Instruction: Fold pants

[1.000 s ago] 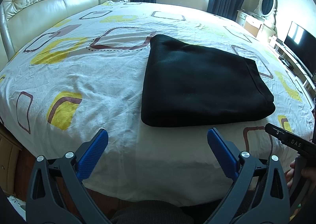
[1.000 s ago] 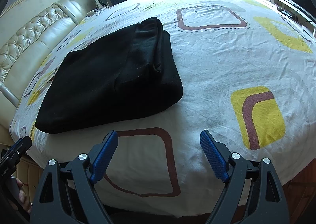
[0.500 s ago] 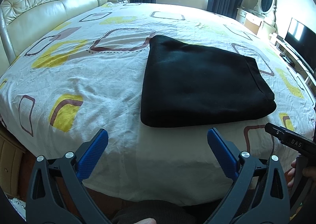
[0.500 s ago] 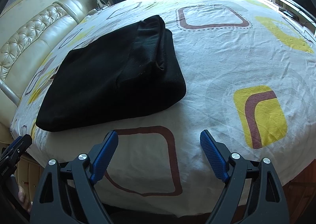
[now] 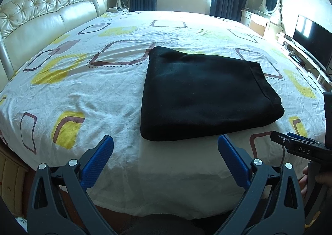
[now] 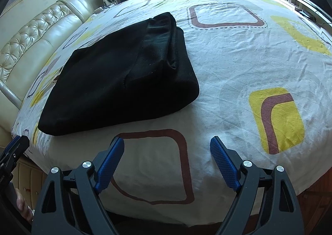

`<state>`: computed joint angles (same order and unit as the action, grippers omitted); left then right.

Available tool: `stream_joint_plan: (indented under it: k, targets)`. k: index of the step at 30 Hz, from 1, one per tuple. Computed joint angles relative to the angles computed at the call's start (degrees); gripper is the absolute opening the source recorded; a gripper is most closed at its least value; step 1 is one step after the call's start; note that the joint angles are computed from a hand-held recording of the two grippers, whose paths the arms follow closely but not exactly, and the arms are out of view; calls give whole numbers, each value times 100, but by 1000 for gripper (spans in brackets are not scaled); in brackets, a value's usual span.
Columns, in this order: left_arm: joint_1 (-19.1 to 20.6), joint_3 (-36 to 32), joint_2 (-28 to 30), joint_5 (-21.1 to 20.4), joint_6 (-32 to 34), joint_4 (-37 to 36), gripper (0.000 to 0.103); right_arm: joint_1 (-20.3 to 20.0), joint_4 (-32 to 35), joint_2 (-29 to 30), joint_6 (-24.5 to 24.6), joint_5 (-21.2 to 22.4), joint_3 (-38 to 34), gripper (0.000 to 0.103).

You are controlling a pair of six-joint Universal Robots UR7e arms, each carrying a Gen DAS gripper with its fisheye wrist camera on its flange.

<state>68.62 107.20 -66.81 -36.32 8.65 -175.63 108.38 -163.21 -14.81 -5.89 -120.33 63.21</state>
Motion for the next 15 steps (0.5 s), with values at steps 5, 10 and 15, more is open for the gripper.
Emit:
stream_joint_plan:
  k: [5, 10, 15]
  targets:
    - [-27, -58, -7, 328, -346, 484, 100, -13, 8, -16, 24, 31, 18, 84]
    - [11, -218, -65, 47, -43, 246, 100, -36, 108, -95, 173, 197, 60, 84]
    - [378, -1151, 250, -48, 646, 248, 100, -57, 281, -92, 135, 412, -307, 84]
